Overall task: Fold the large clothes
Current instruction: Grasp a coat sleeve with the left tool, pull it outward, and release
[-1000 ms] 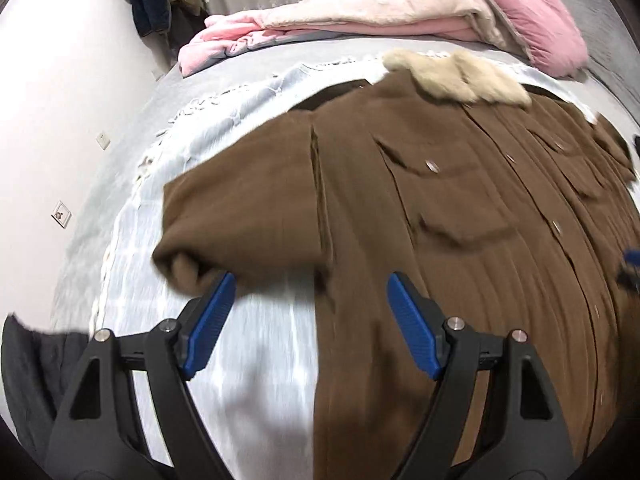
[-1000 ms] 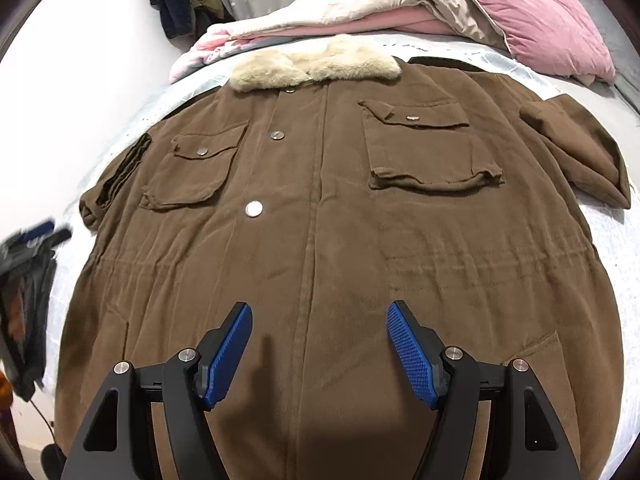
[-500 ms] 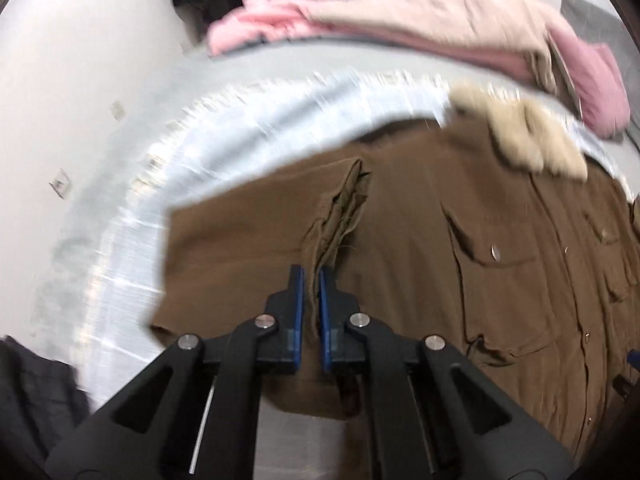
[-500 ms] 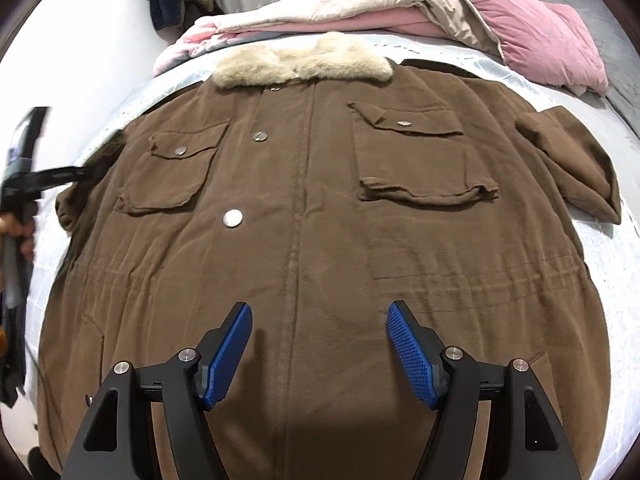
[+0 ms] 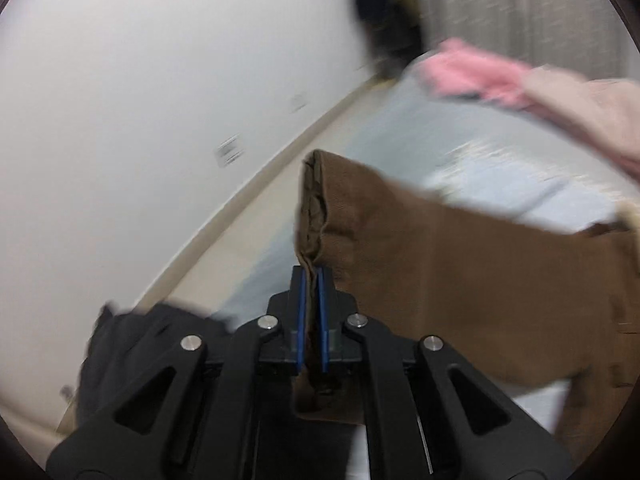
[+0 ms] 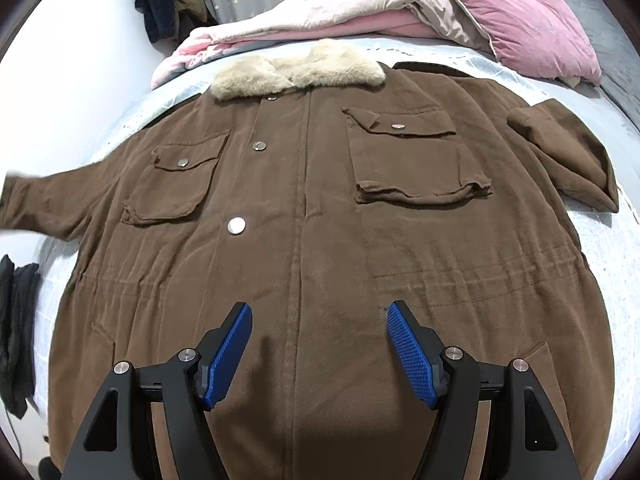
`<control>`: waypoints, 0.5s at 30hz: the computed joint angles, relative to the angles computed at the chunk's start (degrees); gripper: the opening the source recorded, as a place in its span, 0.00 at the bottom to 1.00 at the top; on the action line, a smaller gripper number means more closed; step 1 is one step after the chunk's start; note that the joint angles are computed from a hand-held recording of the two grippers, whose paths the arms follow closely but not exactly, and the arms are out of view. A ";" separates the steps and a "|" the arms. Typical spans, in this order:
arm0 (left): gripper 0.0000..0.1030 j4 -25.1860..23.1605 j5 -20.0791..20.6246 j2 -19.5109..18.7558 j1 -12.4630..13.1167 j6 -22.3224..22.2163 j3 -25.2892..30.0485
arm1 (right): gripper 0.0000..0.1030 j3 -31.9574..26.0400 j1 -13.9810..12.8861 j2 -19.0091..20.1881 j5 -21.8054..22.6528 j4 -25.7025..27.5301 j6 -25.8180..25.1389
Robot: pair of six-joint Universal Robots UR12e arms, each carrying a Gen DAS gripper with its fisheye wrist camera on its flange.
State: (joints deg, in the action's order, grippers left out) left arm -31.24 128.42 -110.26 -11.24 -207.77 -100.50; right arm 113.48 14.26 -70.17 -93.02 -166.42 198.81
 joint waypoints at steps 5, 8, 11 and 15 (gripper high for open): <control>0.01 -9.92 6.39 -0.37 1.01 -8.18 -1.24 | 0.69 -0.20 -0.25 0.27 0.84 0.55 0.58; 0.24 -3.16 0.98 0.78 0.84 -6.01 -2.52 | 0.69 -0.25 -0.30 0.43 1.10 0.33 0.76; 0.49 3.64 -3.48 -0.07 -1.29 -0.70 -1.52 | 0.69 -0.58 -0.07 0.77 0.25 0.31 0.76; 0.65 10.92 -9.90 -3.20 -3.15 5.92 1.24 | 0.69 -0.81 0.01 1.12 -0.20 0.96 1.17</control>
State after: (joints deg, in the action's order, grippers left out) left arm -20.33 118.52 -113.46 -14.39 -201.85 -99.27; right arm 112.67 14.27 -69.06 -93.22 -165.47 199.98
